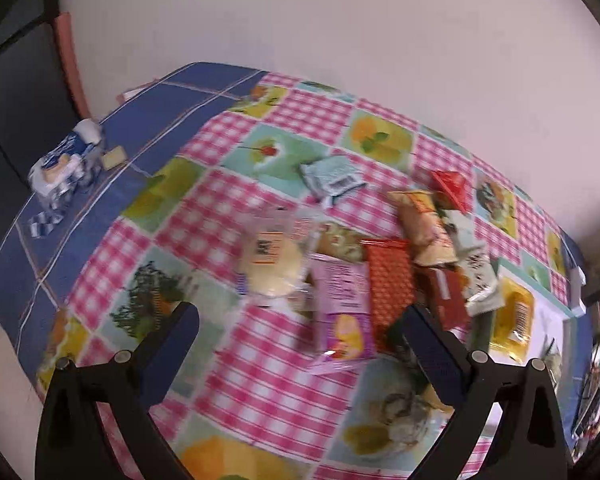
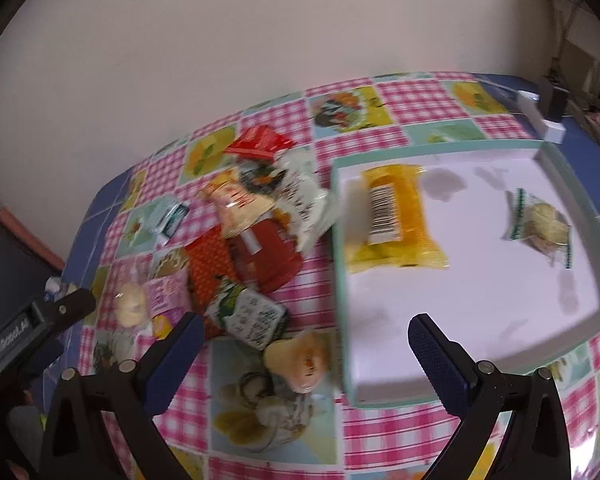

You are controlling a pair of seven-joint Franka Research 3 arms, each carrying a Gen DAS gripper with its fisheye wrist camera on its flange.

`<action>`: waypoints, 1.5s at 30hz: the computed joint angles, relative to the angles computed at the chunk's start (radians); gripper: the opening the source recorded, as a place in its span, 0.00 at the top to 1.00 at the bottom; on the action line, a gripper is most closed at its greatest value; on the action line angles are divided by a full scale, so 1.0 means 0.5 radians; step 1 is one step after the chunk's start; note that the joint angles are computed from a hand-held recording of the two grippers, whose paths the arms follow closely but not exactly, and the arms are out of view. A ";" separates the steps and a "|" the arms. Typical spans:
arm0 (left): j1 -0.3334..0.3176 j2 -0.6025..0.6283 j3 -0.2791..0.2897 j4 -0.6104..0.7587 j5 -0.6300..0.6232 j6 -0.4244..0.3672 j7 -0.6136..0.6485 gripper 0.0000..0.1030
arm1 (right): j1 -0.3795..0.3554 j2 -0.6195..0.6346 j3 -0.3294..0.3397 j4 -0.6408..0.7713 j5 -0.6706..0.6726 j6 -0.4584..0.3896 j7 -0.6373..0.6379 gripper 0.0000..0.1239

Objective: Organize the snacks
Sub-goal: 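Return both tools to the snack pile, then grasp the pink Swiss roll pack with left tool while right tool grasps pudding cup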

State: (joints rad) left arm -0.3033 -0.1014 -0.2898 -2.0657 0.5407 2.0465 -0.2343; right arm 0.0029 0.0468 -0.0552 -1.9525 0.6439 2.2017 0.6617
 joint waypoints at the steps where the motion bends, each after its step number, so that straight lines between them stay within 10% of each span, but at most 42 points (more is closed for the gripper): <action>1: 0.004 -0.024 0.010 -0.032 -0.031 0.012 -0.003 0.01 | 0.005 -0.005 0.005 -0.008 -0.023 -0.018 -0.003 0.17; 11: 0.045 -0.150 0.042 -0.264 -0.290 0.177 -0.110 0.02 | 0.065 -0.033 0.022 -0.101 -0.271 -0.021 0.003 0.19; 18: 0.068 -0.073 0.055 -0.309 -0.426 0.384 -0.041 0.02 | 0.069 -0.005 0.023 -0.097 -0.370 -0.016 0.084 0.43; 28: 0.079 0.082 0.072 -0.212 -0.396 0.591 0.108 0.24 | 0.082 -0.001 0.032 -0.099 -0.425 -0.023 0.081 0.61; 45: 0.069 0.360 0.116 0.008 -0.471 0.575 0.367 0.55 | 0.137 0.081 0.058 -0.116 -0.636 0.118 0.176 0.64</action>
